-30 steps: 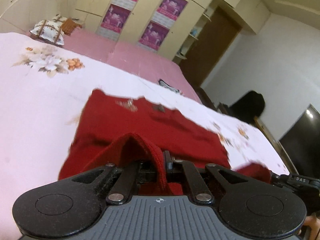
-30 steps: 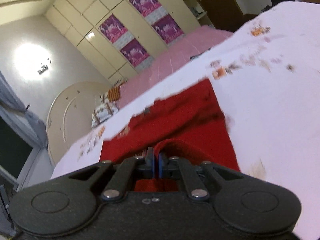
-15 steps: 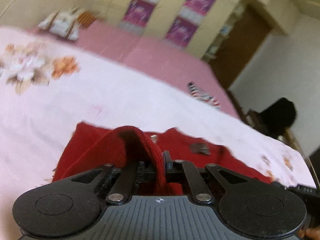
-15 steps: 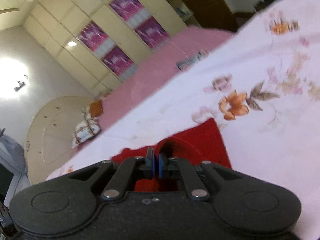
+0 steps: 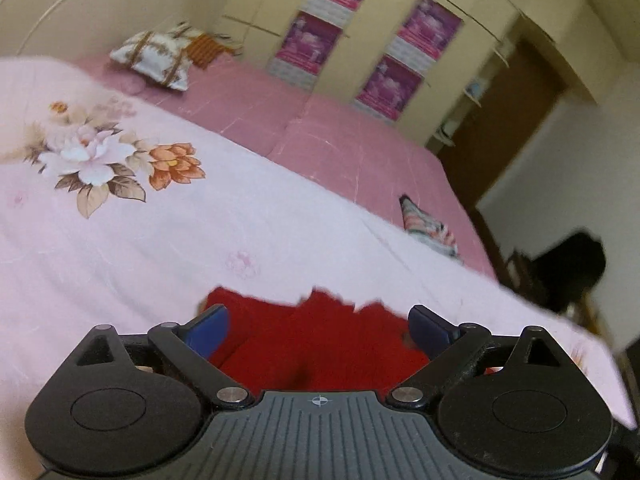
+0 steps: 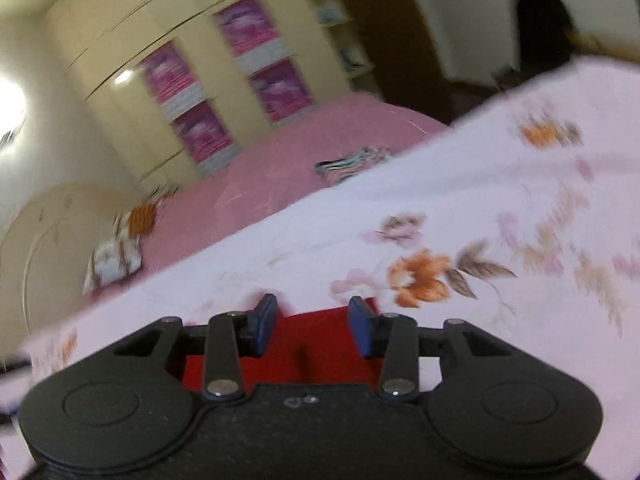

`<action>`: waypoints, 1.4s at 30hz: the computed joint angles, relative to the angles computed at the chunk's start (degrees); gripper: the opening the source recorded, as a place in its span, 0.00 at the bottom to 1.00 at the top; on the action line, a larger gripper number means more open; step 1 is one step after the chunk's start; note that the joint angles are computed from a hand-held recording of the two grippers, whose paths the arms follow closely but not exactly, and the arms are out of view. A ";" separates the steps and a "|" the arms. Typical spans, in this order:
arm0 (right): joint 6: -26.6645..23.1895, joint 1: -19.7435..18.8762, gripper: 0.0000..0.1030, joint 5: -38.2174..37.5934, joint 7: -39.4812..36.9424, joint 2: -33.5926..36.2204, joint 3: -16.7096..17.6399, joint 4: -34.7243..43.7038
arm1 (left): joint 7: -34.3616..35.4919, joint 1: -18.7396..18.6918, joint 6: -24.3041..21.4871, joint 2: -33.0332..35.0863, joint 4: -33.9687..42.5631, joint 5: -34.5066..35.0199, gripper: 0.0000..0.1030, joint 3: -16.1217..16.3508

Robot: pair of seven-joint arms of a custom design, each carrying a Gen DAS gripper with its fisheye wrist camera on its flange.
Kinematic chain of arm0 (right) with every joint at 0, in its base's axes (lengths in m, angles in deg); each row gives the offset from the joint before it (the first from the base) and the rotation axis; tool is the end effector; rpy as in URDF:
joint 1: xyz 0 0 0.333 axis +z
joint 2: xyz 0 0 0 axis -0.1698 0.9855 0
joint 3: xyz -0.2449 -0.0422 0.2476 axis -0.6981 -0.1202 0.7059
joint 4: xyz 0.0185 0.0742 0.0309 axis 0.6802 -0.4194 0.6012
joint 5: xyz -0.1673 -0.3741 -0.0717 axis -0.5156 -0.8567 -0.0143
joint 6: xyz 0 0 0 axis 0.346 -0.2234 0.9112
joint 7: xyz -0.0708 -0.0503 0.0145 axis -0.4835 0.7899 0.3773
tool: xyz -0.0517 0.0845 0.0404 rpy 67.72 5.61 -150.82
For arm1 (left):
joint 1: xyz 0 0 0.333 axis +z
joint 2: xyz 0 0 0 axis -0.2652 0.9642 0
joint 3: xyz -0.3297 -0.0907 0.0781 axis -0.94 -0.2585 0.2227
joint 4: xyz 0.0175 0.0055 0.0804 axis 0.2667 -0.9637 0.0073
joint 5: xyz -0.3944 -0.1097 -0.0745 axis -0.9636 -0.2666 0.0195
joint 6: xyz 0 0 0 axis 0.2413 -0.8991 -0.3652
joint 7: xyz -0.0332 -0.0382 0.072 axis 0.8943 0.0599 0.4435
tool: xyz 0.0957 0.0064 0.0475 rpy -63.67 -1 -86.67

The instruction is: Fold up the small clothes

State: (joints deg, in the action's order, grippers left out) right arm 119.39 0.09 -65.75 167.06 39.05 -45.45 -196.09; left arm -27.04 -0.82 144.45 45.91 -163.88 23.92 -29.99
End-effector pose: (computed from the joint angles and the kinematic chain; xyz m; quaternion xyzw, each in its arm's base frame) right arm 0.4823 0.2652 0.5082 -0.6278 0.6217 -0.1681 0.4372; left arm 0.4130 -0.1336 0.5111 -0.7880 0.4367 -0.3754 0.2178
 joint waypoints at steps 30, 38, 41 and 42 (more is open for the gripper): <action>-17.71 15.71 0.63 -19.04 -3.52 7.48 -3.75 10.96 | -8.00 7.84 -7.94 6.57 5.91 26.19 0.92 -11.03; -16.59 13.49 0.65 -17.67 0.54 4.98 -5.30 8.13 | -12.96 4.79 -8.98 7.62 6.57 32.08 0.92 -8.16; -18.88 12.98 0.62 -19.36 3.41 4.22 -4.68 8.03 | -13.27 1.83 -10.76 8.12 7.07 32.54 0.92 -5.41; -18.82 12.88 0.58 -18.96 4.11 3.59 -4.53 7.64 | -13.68 0.78 -11.70 7.85 7.21 32.55 0.92 -4.67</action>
State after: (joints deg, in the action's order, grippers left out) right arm 100.57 12.97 -84.71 171.17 42.64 -49.98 -188.45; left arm -40.72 -0.04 132.75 53.75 -156.68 56.46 -34.66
